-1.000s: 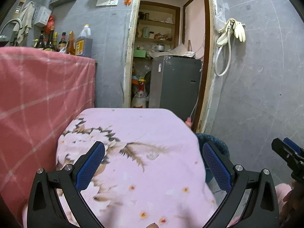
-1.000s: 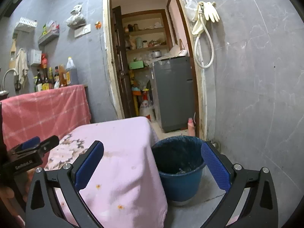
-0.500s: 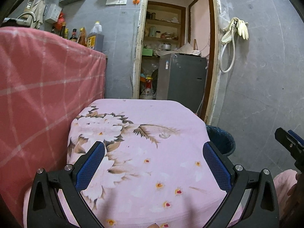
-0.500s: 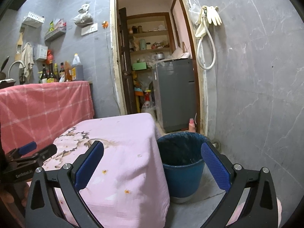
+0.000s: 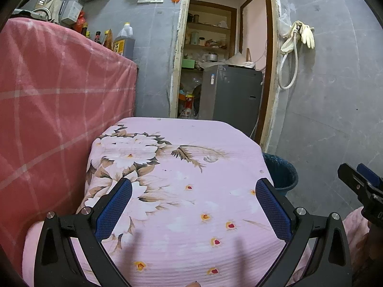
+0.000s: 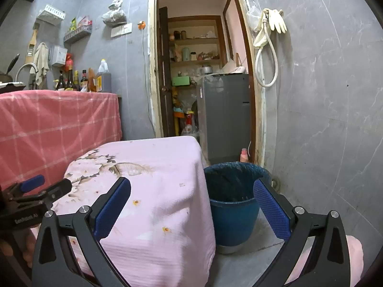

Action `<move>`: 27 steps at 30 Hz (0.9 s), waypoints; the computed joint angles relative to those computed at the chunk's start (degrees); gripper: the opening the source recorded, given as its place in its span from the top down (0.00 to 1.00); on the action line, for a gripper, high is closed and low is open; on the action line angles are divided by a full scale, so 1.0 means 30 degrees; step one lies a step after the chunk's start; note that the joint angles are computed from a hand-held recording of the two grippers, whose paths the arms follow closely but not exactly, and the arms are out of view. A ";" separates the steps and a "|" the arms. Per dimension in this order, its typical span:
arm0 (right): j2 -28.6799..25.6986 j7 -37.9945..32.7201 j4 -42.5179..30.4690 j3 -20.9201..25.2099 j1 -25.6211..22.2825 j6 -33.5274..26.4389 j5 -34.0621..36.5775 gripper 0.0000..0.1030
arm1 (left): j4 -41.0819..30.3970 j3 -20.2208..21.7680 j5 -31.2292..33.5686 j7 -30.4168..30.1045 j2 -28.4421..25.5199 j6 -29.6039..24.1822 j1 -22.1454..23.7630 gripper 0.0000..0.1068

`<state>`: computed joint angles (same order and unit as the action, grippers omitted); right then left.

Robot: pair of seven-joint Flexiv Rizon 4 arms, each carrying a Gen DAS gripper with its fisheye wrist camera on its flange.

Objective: Collect trash

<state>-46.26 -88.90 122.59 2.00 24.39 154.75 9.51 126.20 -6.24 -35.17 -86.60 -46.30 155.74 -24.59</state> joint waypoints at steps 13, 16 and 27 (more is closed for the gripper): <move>-0.0072 0.0161 0.0011 0.0021 -0.0045 0.0001 0.0046 0.00 | 0.0056 0.0042 -0.0132 -0.0108 -0.0066 0.0082 -0.0021 0.05; -0.0072 0.0187 0.0017 0.0016 -0.0088 0.0013 -0.0011 0.00 | 0.0061 0.0013 -0.0089 -0.0130 -0.0055 0.0064 -0.0001 0.05; -0.0134 0.0305 0.0037 0.0014 -0.0184 0.0088 -0.0100 0.00 | 0.0064 -0.0002 -0.0135 -0.0092 -0.0068 0.0129 -0.0038 0.05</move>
